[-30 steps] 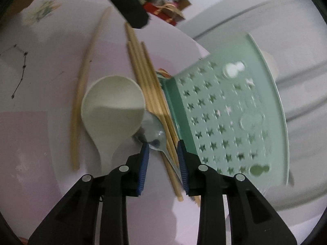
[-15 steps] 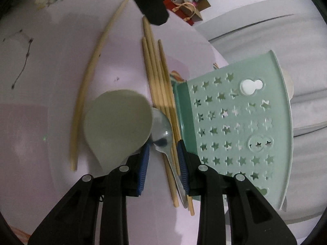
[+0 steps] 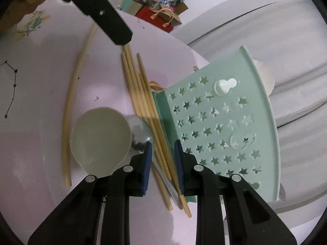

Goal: Organize utensils
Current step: 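Position the right tool fingers around the cream ladle bowl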

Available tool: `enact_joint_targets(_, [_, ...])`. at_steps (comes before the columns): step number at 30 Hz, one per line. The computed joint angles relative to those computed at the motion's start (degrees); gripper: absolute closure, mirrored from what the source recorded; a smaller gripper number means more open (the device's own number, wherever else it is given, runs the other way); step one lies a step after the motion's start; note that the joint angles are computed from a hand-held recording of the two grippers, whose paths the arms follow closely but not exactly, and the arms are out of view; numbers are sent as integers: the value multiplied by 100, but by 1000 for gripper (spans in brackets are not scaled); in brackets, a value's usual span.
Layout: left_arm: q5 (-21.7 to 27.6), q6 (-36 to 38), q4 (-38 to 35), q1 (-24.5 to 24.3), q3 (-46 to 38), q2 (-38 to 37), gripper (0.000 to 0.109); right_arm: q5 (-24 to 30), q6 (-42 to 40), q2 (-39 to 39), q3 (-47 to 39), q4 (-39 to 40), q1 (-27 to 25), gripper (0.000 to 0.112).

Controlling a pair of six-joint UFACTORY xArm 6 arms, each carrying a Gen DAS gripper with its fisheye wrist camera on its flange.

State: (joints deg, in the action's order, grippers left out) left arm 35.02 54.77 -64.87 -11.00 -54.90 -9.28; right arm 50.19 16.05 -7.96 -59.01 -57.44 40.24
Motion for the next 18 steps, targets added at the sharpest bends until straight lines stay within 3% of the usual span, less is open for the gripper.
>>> enact_joint_targets(6, [-50,-91,132,-13,17,-37,67,173,-471,-5,34,695,-46,90])
enact_joint_targets(18, [67,-232,258,-140,106,-174,65,-404,-131,-149,111,1574,-478,86])
